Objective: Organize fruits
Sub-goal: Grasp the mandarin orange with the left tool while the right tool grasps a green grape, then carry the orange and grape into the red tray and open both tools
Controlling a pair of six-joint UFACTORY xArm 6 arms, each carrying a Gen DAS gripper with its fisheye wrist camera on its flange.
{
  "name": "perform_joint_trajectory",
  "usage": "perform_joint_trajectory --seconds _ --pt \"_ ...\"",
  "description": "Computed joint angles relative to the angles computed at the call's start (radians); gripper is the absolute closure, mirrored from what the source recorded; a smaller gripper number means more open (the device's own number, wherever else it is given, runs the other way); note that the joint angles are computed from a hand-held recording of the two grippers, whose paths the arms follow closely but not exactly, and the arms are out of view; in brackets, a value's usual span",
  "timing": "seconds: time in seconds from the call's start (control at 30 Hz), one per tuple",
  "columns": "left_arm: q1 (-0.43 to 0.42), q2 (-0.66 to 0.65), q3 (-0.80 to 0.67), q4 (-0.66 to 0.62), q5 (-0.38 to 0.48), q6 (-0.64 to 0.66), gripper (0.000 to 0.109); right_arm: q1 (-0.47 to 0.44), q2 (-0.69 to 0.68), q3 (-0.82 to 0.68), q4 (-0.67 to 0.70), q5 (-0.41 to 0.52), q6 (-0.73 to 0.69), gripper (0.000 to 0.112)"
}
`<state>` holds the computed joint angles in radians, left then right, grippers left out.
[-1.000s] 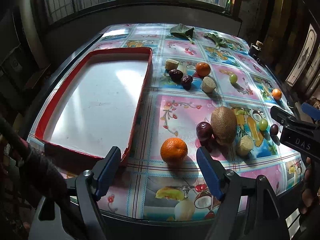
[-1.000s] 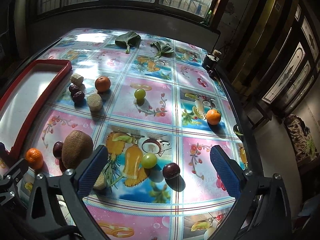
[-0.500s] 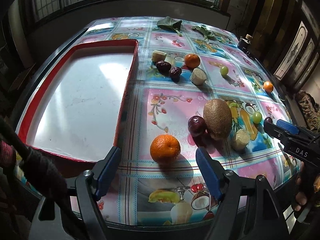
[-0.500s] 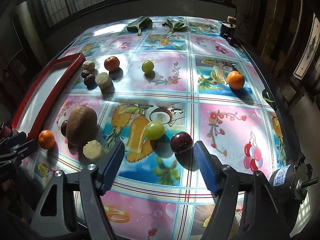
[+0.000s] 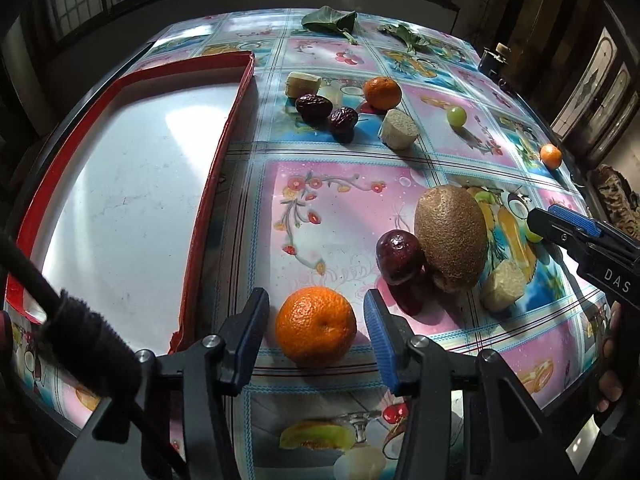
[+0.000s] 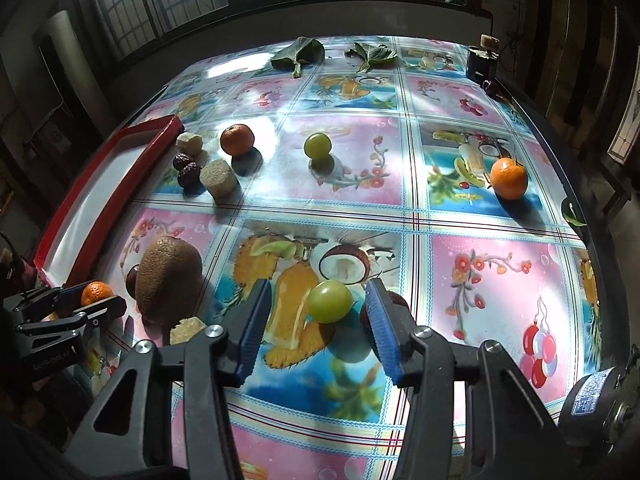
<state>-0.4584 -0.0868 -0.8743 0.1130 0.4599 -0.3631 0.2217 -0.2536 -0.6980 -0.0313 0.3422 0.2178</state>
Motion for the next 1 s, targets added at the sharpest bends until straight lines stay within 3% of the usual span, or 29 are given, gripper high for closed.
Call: perform_joint_trajectory --seconds 0.07,0.13,0.27,0.37,0.53,0.67,1.0 --pt "-0.001 0.001 0.001 0.02 -0.007 -0.012 0.063 0.007 0.011 -0.007 -0.038 0.0 0.015 0.062" --pt "-0.001 0.001 0.003 0.056 -0.011 -0.036 0.073 0.011 0.015 -0.007 -0.121 -0.003 0.055 0.066" --pt "0.001 -0.002 0.011 0.063 -0.025 -0.035 0.073 0.023 0.023 -0.011 -0.173 0.021 0.048 0.086" --pt "0.001 -0.005 0.016 0.06 -0.033 -0.035 0.073 0.024 0.022 -0.01 -0.182 0.023 0.04 0.086" --pt "0.003 -0.02 0.036 0.011 -0.053 0.003 0.074 0.025 0.028 -0.023 -0.082 0.041 -0.035 0.085" --pt "0.005 -0.044 0.065 -0.093 -0.078 0.098 0.074 0.024 -0.022 0.019 0.086 0.016 -0.14 0.086" --pt "0.012 -0.139 0.124 -0.156 -0.099 0.154 0.074 0.082 -0.121 0.059 0.186 -0.001 -0.195 0.086"
